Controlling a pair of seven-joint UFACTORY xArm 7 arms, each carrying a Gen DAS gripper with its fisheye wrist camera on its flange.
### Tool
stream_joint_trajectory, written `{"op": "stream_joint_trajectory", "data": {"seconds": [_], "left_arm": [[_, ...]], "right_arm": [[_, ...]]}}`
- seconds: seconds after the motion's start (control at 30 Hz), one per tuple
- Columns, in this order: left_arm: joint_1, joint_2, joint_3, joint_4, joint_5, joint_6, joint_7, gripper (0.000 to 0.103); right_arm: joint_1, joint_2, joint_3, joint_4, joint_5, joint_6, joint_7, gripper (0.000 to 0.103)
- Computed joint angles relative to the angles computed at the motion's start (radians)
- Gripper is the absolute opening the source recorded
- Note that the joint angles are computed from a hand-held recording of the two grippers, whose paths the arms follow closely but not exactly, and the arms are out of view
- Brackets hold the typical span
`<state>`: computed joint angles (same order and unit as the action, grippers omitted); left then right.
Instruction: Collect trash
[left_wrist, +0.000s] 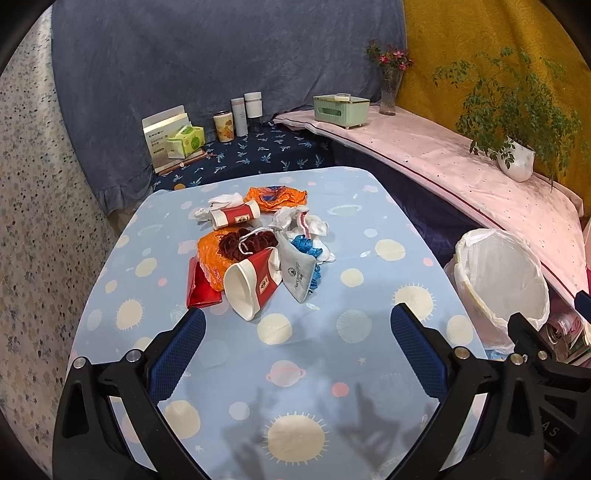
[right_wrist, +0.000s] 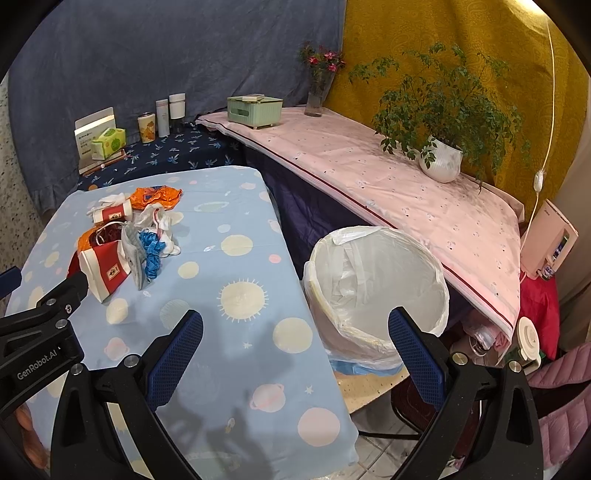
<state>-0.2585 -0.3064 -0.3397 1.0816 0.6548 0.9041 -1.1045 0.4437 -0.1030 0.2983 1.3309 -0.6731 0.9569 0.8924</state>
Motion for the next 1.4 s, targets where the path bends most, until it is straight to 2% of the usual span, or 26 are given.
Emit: {"op": "stream_joint_trajectory", "data": {"seconds": [1.4], "left_arm": [[-0.004, 0.006, 0.003, 0.014, -0.008, -0.021, 0.016, 0.096]], "right_arm": [[0.002, 0.005, 0.0, 0.013, -0.035, 0.029, 0.022, 0.096]]}}
